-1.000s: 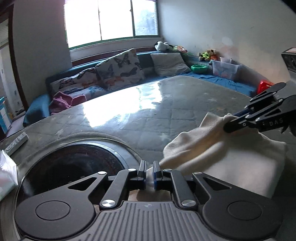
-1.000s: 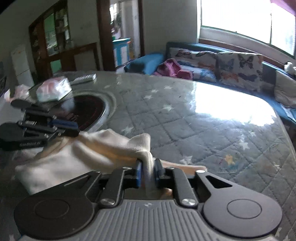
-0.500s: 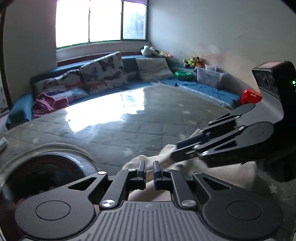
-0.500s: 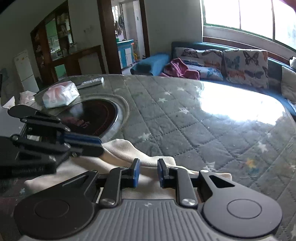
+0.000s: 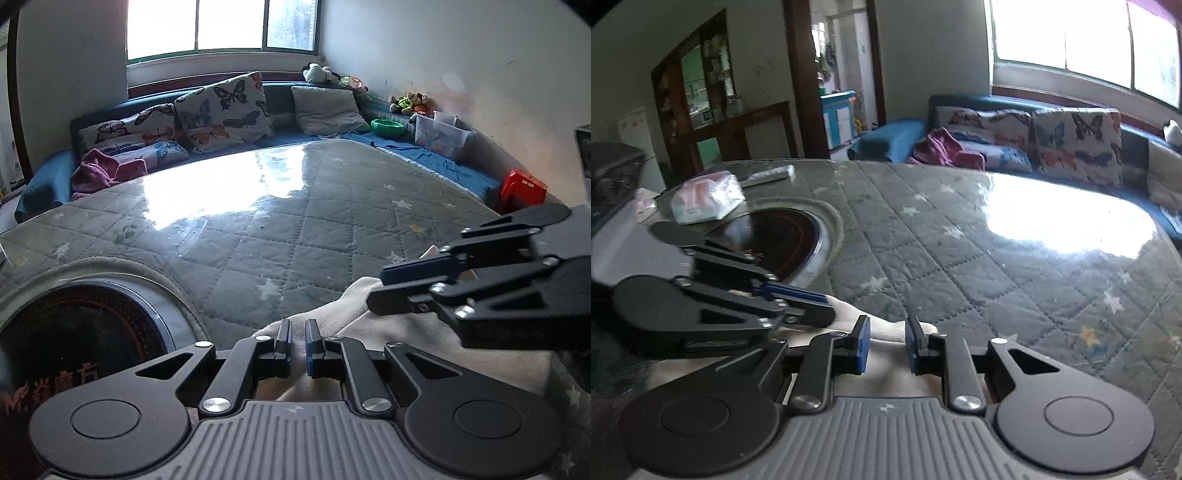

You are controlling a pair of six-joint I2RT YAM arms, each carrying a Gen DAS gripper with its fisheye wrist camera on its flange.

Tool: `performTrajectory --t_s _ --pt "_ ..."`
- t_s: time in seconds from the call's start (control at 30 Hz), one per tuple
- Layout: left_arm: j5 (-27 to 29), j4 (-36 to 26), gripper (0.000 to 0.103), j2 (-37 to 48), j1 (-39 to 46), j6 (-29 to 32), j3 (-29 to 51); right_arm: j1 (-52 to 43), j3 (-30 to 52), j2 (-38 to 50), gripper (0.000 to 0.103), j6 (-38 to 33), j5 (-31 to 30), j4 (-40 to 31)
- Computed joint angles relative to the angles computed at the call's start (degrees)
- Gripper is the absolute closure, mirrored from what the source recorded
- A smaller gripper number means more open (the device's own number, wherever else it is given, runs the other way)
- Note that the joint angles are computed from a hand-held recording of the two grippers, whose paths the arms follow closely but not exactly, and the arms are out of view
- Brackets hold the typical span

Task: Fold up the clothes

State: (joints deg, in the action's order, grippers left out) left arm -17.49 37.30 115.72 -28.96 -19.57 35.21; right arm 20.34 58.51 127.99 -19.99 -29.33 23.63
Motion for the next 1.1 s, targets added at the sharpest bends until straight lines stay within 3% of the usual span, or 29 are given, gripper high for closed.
performTrajectory --t_s 0.17,0.4,0.7,0.9,1.1 --pt "-1.8 0.0 0.093 -2.7 -0.2 -2.0 -1.7 0.8 0.6 1.2 0.083 -1.0 1.8 -0.9" --pt "-5.5 3.1 0.093 -11.5 -6.6 -5.9 -10.7 0.2 -1.7 -0.6 0.083 0.0 0.0 1.2" --pt "-10.0 6.1 0.093 -7.6 -13.8 -14.4 -12.3 1.6 -5.6 -2.4 0.083 -2.6 -0.3 2.6" --pt "-11.2 7.5 0.092 -8.5 -12.3 -15.7 -14.4 2.0 -3.9 -0.4 0.08 -0.8 0.6 2.8" --pt "-9.2 6.1 0.092 -7.3 -5.6 -16.7 -14.2 1.9 -3.8 -0.1 0.074 -0.5 1.0 3.0"
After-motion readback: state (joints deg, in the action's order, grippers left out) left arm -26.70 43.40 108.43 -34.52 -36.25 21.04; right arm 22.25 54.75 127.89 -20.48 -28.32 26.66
